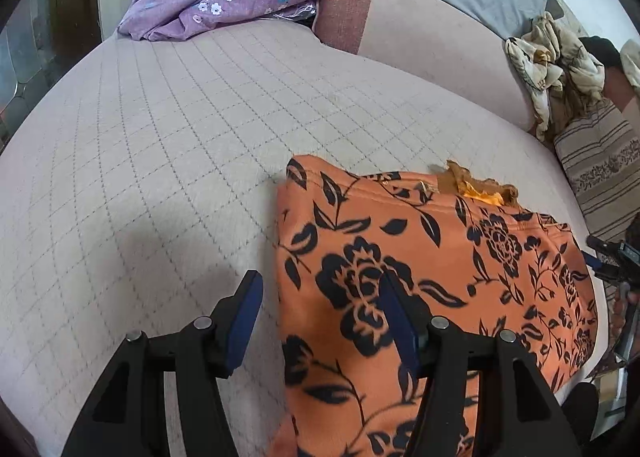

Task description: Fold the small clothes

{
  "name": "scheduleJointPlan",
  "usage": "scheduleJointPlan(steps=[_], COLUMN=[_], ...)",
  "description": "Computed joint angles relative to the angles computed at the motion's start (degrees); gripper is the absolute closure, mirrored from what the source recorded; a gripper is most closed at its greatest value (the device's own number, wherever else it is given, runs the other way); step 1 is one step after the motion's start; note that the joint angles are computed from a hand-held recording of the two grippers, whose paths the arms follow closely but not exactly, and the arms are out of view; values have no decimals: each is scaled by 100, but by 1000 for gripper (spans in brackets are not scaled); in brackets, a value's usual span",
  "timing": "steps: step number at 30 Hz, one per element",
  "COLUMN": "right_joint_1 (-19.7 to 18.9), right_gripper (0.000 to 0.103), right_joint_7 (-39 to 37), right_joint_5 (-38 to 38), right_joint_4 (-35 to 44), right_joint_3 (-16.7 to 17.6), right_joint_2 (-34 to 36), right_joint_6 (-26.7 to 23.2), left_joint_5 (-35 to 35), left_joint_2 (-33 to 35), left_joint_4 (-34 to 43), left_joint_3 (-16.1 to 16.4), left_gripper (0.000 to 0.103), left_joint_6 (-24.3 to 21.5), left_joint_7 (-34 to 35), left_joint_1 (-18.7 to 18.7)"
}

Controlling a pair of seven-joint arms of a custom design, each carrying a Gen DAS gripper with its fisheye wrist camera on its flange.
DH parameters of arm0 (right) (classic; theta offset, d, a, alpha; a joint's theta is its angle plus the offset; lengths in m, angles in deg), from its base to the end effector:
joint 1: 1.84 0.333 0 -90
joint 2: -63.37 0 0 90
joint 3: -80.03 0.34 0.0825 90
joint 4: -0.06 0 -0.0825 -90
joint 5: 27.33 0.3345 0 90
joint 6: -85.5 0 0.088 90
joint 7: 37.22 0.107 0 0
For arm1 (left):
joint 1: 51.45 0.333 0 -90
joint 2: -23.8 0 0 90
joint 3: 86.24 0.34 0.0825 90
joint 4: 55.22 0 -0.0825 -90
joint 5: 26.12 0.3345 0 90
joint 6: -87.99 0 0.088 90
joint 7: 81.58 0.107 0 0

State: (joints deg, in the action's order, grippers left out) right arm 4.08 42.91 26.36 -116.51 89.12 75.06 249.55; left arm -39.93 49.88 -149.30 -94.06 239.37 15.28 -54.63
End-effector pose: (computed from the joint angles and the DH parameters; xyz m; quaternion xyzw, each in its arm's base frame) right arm 0.5761 0.1024 0.4538 -0.5066 0.7749 0.0138 0.3779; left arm 0.6757 -0.1076 0.4608 -0.6418 0.7103 -0.2709 0.1007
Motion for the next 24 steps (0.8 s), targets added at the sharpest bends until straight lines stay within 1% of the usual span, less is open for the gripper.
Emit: scheduleJointPlan(steps=[1,2,3,4,5,6,7,8,9,11,13,14,16,17,18,19,20,21,22,23,24], right_joint_1=[-6,-45,-70,-123,-147,-98,-109,-138,-116,-91,-82,-10,241,271,475,574,575,467,321,201,172], right_gripper=[39,47,53,55,64,74,78,84,88,90,90,90,90,90,90,90,90,84,84,84,84], right_joint_7=[91,213,357,350,381,618,732,777,876,996,1098,1273,1947,2226,2792,3183,3348,3301,3208,3199,3350], right_joint_5=[-72,-172,-289,-282,-309,-555,-691,-765,-928,-1169,-1299,-1541,-2551,-2984,-3819,-4406,-4663,-4610,-4475,-4344,-4346], right_joint_4=[127,258,395,429,493,562,586,625,634,568,393,302,158,145,172,229,289,362,432,533,543], right_joint_3=[-26,-56,-76,-42,-21,-83,-91,-65,-77,-57,-32,-110,-456,-538,-821,-953,-967,-865,-725,-626,-623], right_joint_2=[131,253,403,456,526,593,626,666,672,586,327,169,-119,-210,-244,-205,-122,47,182,373,485], right_joint_6=[-110,-318,-503,-551,-574,-626,-662,-679,-641,-445,-98,57,195,161,42,-67,-151,-242,-378,-619,-732], left_joint_5=[27,43,45,39,44,58,84,103,116,50,-15,-64,-175,-222,-260,-280,-233,-221,-274,-306,-313], left_joint_2=[55,87,109,119,132,141,167,187,223,213,115,62,-62,-111,-123,-126,-109,-102,-110,-140,-166], left_joint_4=[67,100,132,134,139,133,147,166,203,164,16,-59,-212,-272,-286,-284,-242,-221,-232,-260,-277], left_joint_3=[18,24,20,7,6,12,31,55,69,42,14,-19,-95,-130,-153,-166,-124,-110,-147,-168,-171], left_gripper=[42,42,42,42,42,42,42,42,42,42,42,42,42,42,42,42,42,42,42,42,42], left_joint_6=[-23,-37,-64,-65,-57,-46,-62,-107,-133,-122,-17,50,205,274,306,309,253,229,246,255,256], left_joint_7=[-19,-22,-4,32,53,65,56,19,-29,-50,-22,28,176,256,319,367,327,300,341,376,393], left_joint_1=[-16,-22,-10,5,7,2,-11,-20,-35,10,52,81,137,149,154,146,90,55,67,69,54])
